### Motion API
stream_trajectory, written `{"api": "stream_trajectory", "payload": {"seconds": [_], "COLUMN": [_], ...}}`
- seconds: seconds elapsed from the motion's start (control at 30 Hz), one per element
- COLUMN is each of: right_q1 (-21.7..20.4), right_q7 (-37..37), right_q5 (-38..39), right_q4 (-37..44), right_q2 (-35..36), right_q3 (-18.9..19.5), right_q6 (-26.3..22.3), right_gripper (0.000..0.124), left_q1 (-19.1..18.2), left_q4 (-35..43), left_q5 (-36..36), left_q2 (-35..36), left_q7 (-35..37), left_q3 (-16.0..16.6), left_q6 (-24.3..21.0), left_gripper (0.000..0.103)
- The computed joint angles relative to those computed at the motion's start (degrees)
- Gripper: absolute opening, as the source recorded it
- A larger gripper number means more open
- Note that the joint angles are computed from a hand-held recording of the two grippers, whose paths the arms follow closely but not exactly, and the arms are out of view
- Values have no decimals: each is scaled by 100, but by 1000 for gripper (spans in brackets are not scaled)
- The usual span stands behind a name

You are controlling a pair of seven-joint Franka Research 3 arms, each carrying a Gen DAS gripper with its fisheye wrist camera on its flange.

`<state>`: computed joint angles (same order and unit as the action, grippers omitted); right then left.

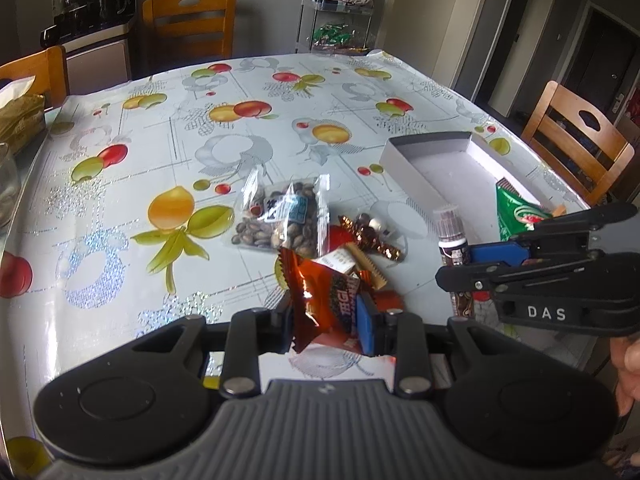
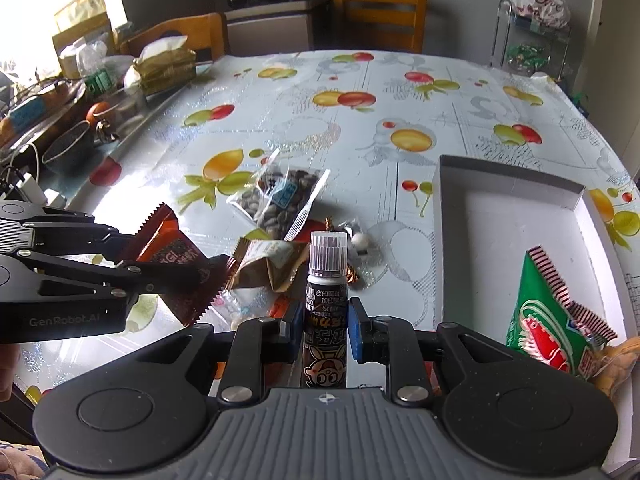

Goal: Organize snacks

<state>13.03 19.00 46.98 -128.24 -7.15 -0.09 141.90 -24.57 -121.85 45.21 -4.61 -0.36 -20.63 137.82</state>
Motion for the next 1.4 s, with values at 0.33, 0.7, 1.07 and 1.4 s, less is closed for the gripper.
{"api": "stream_trajectory", "payload": {"seconds": [0.33, 0.7, 1.07, 1.4], "right_q1": [-40, -67, -106, -177], "right_q7": [-50, -94, -144, -158], "right_q5": [85, 159, 208, 255], "right_q4": [72, 119, 213, 341], "right_q2": [-34, -44, -22, 12], "right_q3": [-42, -64, -80, -119], "right_q6": [-39, -71, -109, -186], "right_gripper": [25, 25, 25, 25], "left_q1": [-23, -67, -100, -151], "left_q4": [239, 409, 590, 839], "left_q5": [111, 145, 164, 169], "left_q2": [157, 266, 384, 582], "left_q7": [55, 117, 238, 381], "left_q3": [28, 67, 108, 158], "left_q6": [5, -24, -39, -64], "left_gripper": [28, 28, 28, 28]}}
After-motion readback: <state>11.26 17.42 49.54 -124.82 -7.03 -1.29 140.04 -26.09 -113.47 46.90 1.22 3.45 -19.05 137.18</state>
